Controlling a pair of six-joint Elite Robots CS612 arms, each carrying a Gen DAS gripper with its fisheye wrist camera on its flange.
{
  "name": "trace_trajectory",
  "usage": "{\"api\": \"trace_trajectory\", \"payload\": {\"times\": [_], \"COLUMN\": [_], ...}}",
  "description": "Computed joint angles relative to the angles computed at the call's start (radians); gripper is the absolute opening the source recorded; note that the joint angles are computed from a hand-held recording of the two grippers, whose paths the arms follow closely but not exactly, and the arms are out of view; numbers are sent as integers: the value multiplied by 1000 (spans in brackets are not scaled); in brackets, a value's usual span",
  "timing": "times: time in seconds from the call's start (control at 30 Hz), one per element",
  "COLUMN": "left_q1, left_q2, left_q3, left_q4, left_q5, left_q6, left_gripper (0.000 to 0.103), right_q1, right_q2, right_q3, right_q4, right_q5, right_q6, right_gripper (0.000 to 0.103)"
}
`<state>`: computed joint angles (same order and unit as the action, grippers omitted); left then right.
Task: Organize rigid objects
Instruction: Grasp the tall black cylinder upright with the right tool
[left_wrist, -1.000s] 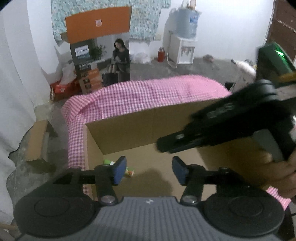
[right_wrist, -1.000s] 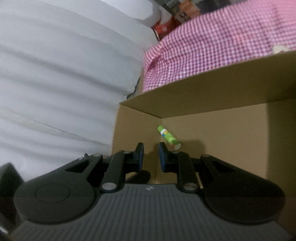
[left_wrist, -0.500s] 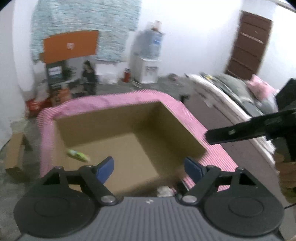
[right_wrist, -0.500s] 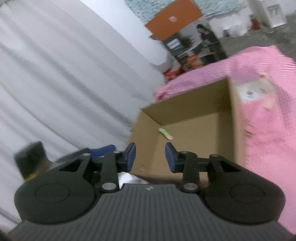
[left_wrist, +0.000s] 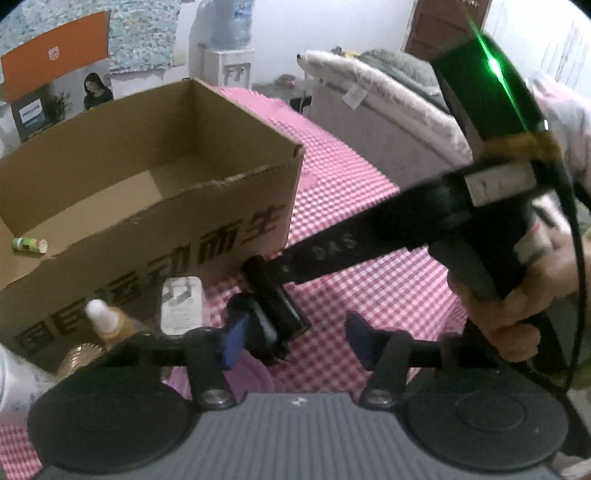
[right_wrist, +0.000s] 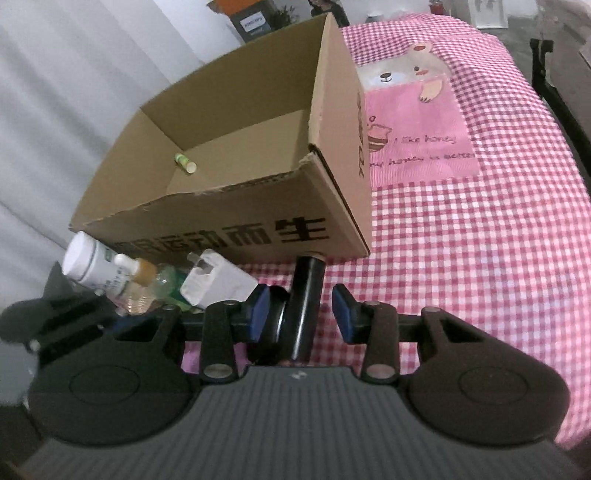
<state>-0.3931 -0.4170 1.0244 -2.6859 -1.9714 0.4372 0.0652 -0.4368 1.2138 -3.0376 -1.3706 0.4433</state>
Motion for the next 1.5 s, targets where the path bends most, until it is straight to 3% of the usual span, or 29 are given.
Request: {"api": "trace_trajectory", "payload": {"times": [0.23, 0.47, 0.77, 1.03, 1.17, 1.3, 1.5], "left_q1": [-5, -16, -29, -27, -28, -23, -14], "left_q2": [16, 34, 73, 90, 94, 82, 36], "left_q3": [-27, -71, -154, -172, -181, -159, -81], "left_q4": [37, 123, 253, 236, 235, 222, 124], "left_q5": [1, -3, -13, -46, -56, -73, -99], "left_q6": [12, 31, 24, -23, -52, -65, -65], "left_gripper": [47, 47, 50, 57, 55, 55, 54], "right_q1": [-2, -10, -26, -38, -41, -38, -17], "right_q2": [16, -5, -22, -25, -23, -33, -68], "right_q3": [-42, 17, 86, 109, 117, 145, 196], "right_q4": [70, 26, -56, -95, -114, -144, -199], "right_q5": [33, 16, 57, 88, 85, 80, 37], "right_q6": [-17, 45, 130, 140, 161, 185, 186], "right_gripper": [21, 21, 21, 21, 21, 21, 21]}}
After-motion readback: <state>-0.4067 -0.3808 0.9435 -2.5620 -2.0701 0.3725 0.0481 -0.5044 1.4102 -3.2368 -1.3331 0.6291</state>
